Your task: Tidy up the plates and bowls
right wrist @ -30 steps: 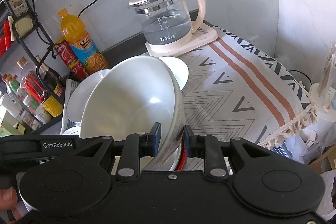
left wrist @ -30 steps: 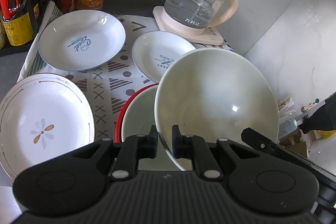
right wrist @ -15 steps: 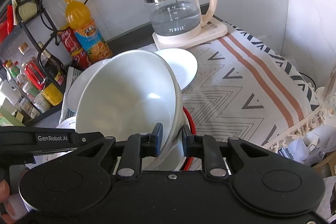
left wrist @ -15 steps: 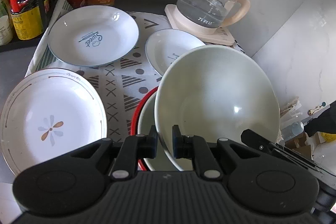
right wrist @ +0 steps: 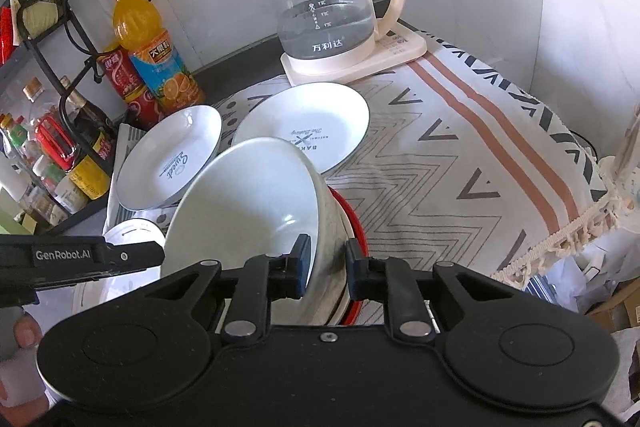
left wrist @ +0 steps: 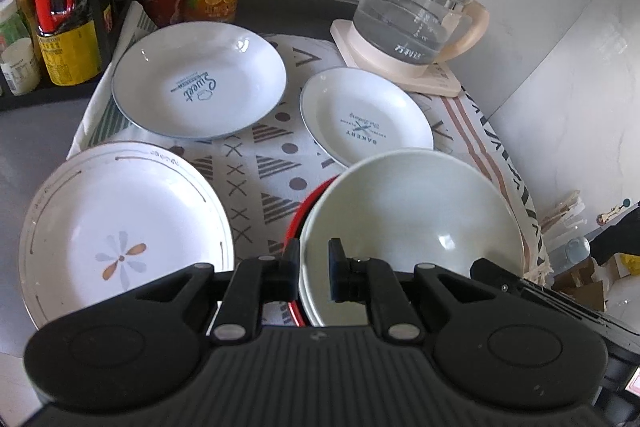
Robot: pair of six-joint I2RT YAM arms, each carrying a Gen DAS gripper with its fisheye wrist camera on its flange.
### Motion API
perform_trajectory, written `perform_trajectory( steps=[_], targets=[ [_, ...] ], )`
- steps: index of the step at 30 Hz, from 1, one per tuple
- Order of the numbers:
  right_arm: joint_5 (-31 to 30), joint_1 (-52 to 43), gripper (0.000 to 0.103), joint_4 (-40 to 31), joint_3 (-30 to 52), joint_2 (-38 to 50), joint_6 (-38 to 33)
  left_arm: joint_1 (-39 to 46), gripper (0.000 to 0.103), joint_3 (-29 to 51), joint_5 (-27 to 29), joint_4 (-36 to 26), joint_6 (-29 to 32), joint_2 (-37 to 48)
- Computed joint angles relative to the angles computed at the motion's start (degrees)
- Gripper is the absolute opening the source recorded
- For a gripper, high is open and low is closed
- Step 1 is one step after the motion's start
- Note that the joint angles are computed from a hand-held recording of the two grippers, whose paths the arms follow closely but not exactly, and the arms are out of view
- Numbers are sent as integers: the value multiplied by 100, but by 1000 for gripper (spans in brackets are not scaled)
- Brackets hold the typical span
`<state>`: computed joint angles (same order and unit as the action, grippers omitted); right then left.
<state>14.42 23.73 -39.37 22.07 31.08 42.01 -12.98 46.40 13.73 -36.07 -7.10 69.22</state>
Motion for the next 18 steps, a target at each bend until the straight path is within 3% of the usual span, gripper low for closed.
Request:
perform_trajectory(
  steps=[6,9,13,18],
  targets=[
    [248,228,28,-229,250,-109,102,147,14,170,122,-127,114,-17],
    [420,376,28,-318,313,-180,175,238,23,279,144,-254,132,-6],
    [691,669,29,-405,440,-250,303,406,46,258,105,-241,190,-148],
    [911,1084,34,-363,540,-145,459,772,51,286,203,-332,321,-173]
  ],
)
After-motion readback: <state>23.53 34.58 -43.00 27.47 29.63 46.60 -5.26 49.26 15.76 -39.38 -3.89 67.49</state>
